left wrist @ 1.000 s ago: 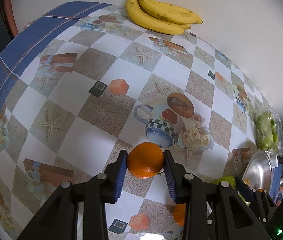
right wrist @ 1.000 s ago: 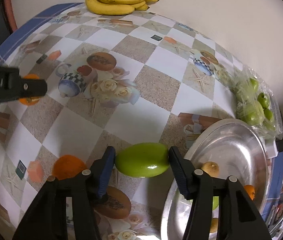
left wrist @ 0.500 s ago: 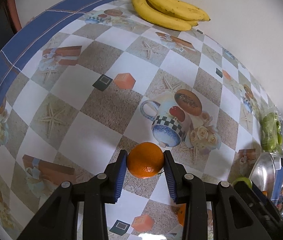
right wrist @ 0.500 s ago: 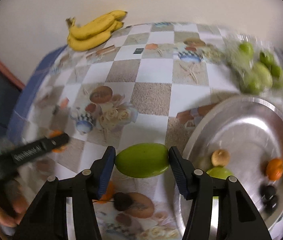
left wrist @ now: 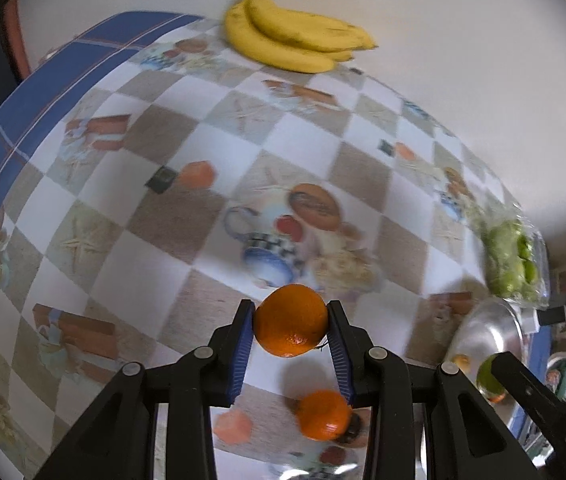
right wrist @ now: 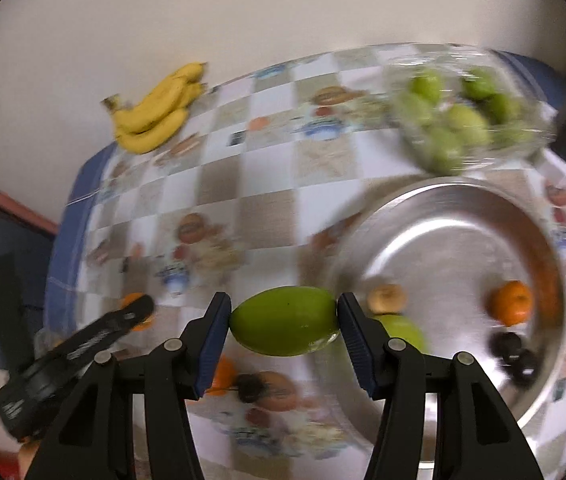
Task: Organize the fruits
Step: 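Carry the green pear and orange over the steel bowl with both tools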
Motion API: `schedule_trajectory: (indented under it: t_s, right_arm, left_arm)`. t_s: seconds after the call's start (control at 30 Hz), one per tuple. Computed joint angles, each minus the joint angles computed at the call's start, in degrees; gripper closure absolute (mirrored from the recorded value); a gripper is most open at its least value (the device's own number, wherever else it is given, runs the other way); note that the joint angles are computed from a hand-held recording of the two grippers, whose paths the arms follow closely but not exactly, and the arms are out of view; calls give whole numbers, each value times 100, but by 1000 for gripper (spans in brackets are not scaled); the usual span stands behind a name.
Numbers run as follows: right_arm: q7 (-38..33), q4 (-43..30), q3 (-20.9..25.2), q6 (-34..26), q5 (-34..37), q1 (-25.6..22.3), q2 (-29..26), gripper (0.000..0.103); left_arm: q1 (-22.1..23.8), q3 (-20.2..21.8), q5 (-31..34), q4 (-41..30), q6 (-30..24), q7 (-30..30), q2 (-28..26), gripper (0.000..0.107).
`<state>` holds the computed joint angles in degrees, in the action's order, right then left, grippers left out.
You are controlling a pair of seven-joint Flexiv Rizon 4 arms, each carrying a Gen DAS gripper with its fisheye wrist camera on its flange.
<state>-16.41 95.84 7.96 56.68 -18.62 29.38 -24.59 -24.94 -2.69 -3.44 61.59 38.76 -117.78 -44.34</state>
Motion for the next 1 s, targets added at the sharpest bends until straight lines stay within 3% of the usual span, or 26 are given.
schedule_trajectory:
  t_s: [0.53,0.73,1.0]
  right_arm:
    - [1097,1561,-102,130,-417,-548,1035,46]
    - [1235,1761,-128,554,-716,-657,1030,46]
    - [1182,1630,-217,631,-954,-621,790,46]
  left_arm:
    - [-908,-146,283,-1607,-432,1219,-791,68]
    - [-1169,-35,384,-2382,-591,1620,-1287,68]
    - [-1305,97,357,-3302,-869,1823,-1891,68]
